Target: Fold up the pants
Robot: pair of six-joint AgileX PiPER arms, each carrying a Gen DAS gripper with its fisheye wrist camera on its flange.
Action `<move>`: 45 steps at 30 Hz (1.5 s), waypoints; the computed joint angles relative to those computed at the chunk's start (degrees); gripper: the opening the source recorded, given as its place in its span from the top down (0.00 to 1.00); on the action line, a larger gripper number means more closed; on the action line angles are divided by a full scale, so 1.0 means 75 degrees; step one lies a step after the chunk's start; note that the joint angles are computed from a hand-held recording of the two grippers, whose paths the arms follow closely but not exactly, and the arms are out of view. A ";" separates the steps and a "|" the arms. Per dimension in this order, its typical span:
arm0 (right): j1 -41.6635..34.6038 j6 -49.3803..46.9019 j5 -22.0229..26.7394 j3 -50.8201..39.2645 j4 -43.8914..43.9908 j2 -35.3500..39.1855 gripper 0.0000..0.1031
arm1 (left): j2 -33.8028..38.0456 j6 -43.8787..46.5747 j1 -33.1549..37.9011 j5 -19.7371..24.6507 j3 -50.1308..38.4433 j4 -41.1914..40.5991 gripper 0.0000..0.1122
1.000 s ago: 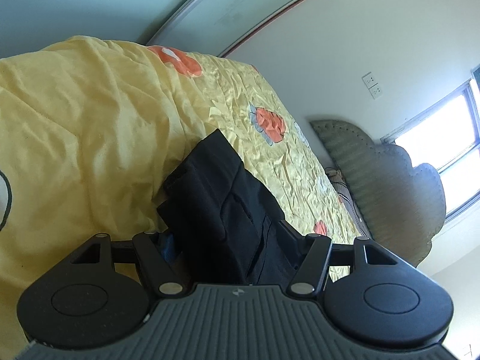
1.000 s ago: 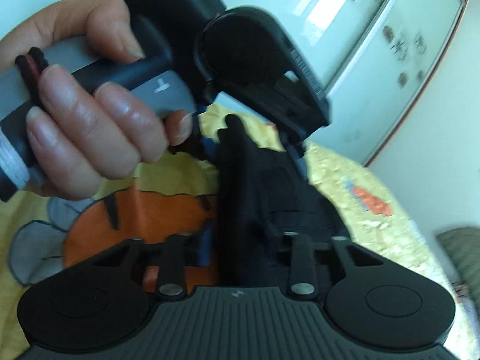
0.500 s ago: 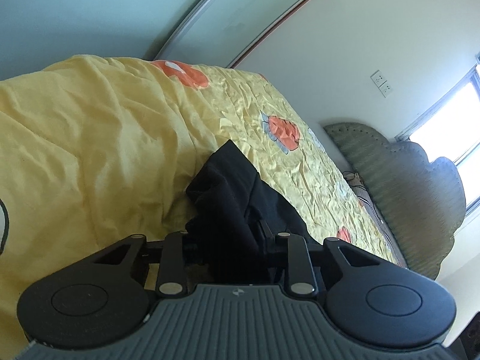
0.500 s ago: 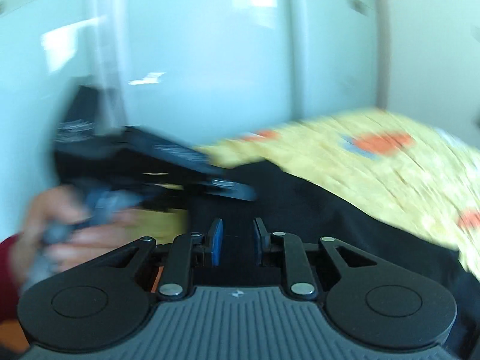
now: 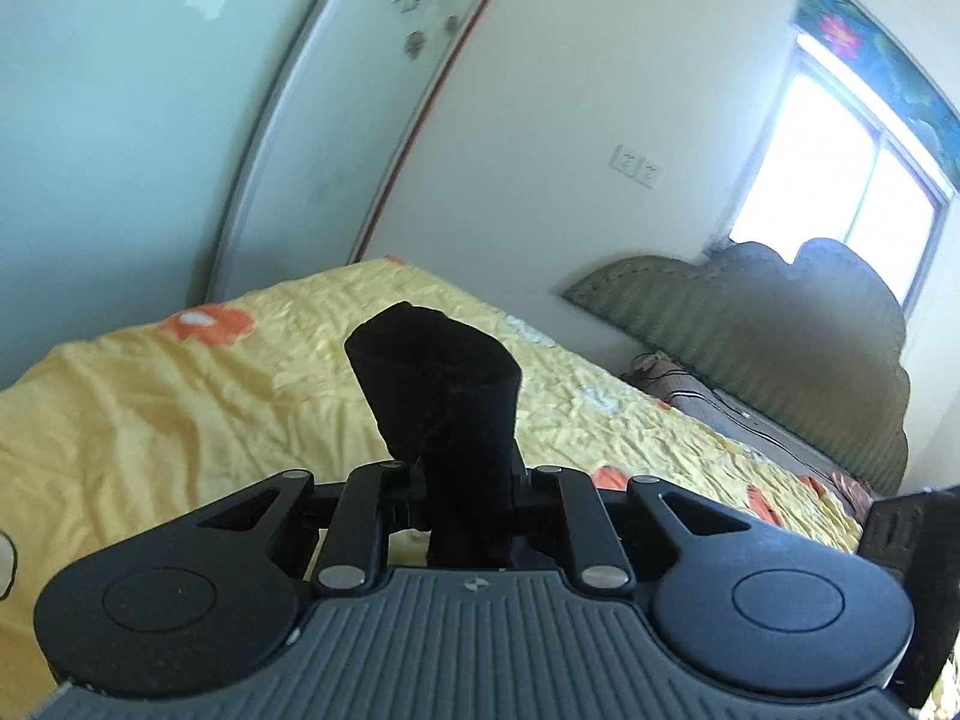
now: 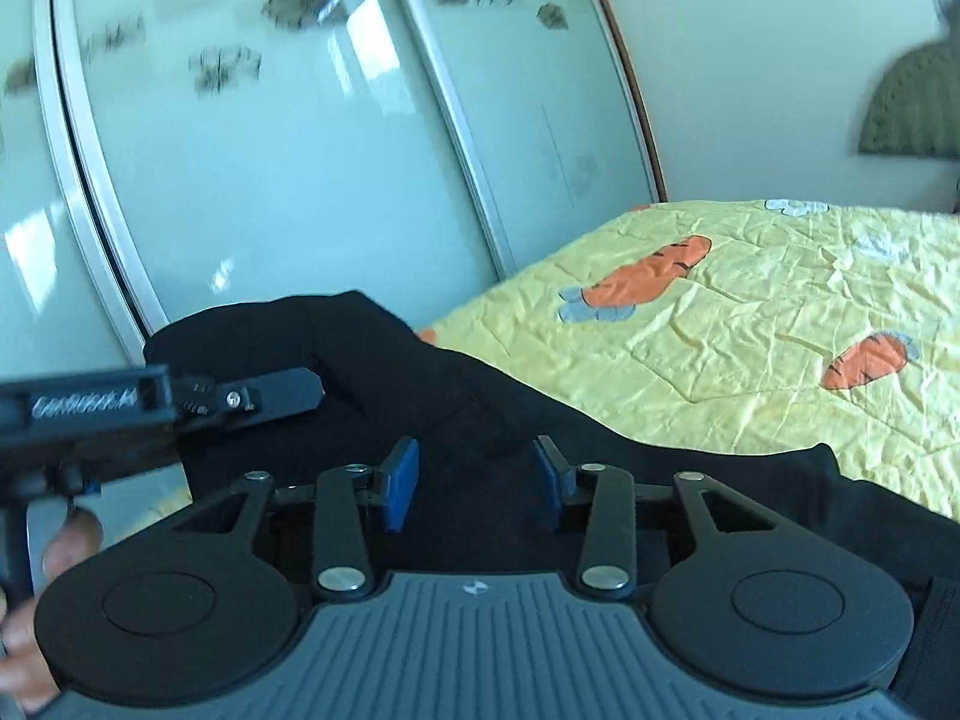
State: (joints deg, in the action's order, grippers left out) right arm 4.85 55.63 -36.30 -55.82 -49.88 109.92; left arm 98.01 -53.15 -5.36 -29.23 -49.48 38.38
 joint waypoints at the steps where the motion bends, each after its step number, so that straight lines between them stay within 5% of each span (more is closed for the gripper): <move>1: -0.0254 0.0321 -0.0382 0.0018 -0.0230 0.0029 0.61 | -0.0171 0.0301 -0.0222 -0.0019 0.0107 -0.0175 0.85; 3: -0.0688 0.0663 -0.0986 0.0455 -0.0456 -0.0286 0.61 | -0.0394 0.0883 -0.0705 0.0048 0.0214 -0.0604 0.85; 9: -0.1803 0.0493 -0.1465 0.1432 -0.0581 -0.1135 0.61 | -0.0447 0.1664 -0.1972 0.0220 0.0059 -0.1288 0.85; 19: -0.4525 0.0719 -0.2675 0.2954 -0.1435 -0.1865 0.61 | 0.0425 0.2893 -0.4057 0.0267 -0.0707 -0.2206 0.85; 29: -0.7145 0.0539 -0.3198 0.3439 -0.2247 -0.1253 0.59 | 0.2135 0.1777 -0.5219 0.0704 -0.2403 -0.1086 0.87; 37: -0.7820 0.0297 -0.2916 0.3291 -0.2225 -0.0496 0.59 | 0.3034 0.1325 -0.5688 0.1200 -0.3320 -0.0553 0.87; 45: -0.8317 -0.0498 -0.2529 0.3629 -0.1734 -0.0485 0.54 | 0.3745 -0.1204 -0.5811 0.1746 -0.4285 0.2049 0.87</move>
